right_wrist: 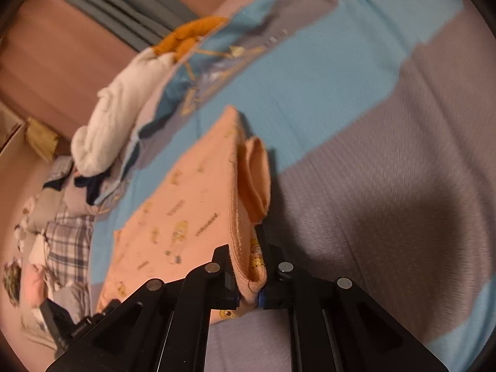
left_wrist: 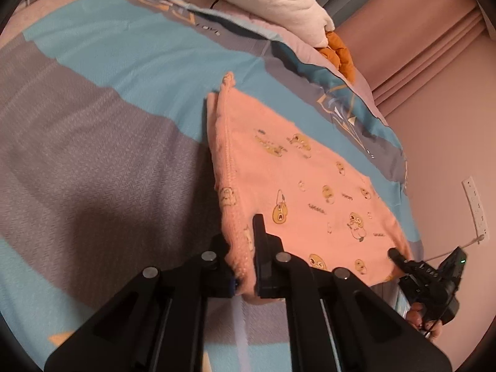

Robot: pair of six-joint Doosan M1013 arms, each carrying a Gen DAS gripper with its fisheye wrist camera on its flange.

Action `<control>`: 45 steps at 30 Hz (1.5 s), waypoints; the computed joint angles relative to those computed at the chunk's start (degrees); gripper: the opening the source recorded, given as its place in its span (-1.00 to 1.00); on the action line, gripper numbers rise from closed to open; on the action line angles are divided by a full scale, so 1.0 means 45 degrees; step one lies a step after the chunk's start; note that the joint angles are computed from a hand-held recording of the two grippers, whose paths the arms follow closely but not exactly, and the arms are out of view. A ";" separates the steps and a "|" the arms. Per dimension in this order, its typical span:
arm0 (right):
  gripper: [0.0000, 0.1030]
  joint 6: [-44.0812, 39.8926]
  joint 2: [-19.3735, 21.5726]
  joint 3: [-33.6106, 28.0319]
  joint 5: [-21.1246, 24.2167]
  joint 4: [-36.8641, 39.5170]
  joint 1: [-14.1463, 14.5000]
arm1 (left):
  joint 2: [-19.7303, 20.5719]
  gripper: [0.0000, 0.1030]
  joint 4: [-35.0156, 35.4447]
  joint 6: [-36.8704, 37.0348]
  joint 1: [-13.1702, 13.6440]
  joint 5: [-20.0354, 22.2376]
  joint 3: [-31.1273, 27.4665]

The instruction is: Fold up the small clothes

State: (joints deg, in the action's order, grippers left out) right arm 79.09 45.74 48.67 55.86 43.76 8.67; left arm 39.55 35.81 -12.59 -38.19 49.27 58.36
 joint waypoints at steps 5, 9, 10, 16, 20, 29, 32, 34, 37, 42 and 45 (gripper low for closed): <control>-0.84 -0.1455 -0.0838 0.0888 -0.0685 0.0257 0.0016 | 0.0186 -0.86 -0.0776 0.1537 -0.0291 0.1583 -0.0783; -0.84 -0.1799 -0.1435 0.1646 -0.1031 0.0043 -0.0046 | 0.0008 -0.86 -0.0878 0.1976 -0.0670 0.1795 -0.0657; -0.84 -0.1856 -0.1585 0.1857 -0.1093 -0.0033 -0.0067 | -0.0041 -0.86 -0.0968 0.2061 -0.0767 0.1805 -0.0603; -0.84 -0.1354 -0.2125 0.2618 -0.1049 -0.0759 -0.0205 | -0.0195 -0.85 -0.1615 0.2140 -0.1074 0.1747 -0.0303; -0.84 -0.0741 -0.2281 0.2909 -0.0974 -0.1254 -0.0264 | -0.0118 -0.84 -0.1983 0.2282 -0.1138 0.1913 -0.0324; -0.84 0.0486 -0.1757 0.2227 -0.0457 -0.2985 -0.0010 | 0.0170 -0.72 -0.3023 0.3148 -0.1087 0.2737 -0.0725; -0.84 -0.0117 -0.1926 0.2236 -0.0843 -0.3054 0.0151 | -0.0007 -0.71 -0.3019 0.2982 -0.1085 0.2673 -0.0505; -0.84 -0.0820 -0.2014 0.2160 -0.1064 -0.2864 0.0267 | -0.0160 -0.68 -0.2827 0.2734 -0.1115 0.2753 -0.0335; -0.84 -0.2175 -0.2070 0.1921 -0.1123 -0.2223 0.0512 | -0.0437 -0.61 -0.2448 0.2104 -0.1196 0.2724 0.0045; -0.84 -0.4896 -0.1957 0.1278 -0.0133 -0.0891 0.1066 | -0.0919 -0.60 -0.1825 0.1042 -0.1305 0.2780 0.0689; -0.84 -0.6238 -0.2005 0.1264 0.0455 -0.0240 0.1401 | -0.1194 -0.59 -0.1470 0.0354 -0.1371 0.2979 0.1054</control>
